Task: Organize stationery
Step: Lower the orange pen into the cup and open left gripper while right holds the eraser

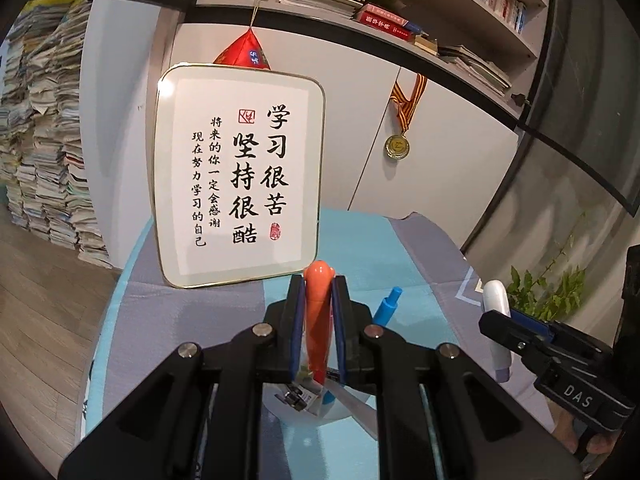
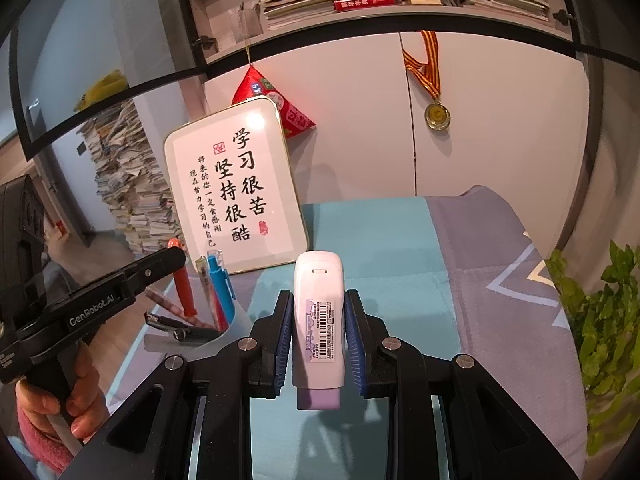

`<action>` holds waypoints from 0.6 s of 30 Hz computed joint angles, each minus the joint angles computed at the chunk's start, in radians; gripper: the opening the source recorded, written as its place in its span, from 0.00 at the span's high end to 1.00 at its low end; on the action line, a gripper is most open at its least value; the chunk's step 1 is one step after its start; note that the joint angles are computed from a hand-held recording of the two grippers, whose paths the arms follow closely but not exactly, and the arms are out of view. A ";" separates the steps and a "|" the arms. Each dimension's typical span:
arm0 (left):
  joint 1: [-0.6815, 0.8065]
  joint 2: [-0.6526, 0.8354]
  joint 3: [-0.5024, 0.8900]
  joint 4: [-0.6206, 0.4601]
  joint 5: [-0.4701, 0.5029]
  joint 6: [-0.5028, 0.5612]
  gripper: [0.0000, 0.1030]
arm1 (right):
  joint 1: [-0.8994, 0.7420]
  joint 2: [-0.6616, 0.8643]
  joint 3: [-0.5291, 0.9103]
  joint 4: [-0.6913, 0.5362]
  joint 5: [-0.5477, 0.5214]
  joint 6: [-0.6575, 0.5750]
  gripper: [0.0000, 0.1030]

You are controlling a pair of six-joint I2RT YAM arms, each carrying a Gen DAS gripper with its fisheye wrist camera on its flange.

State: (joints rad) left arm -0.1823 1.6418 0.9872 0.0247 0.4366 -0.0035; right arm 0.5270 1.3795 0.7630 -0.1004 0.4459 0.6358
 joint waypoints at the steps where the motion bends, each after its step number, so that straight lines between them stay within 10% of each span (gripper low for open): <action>1: -0.001 -0.001 -0.006 0.010 -0.008 0.002 0.89 | 0.001 -0.001 -0.001 0.001 -0.001 0.000 0.74; 18: -0.010 -0.011 -0.060 0.101 -0.044 0.028 0.89 | 0.000 -0.020 -0.021 0.001 -0.010 0.011 0.74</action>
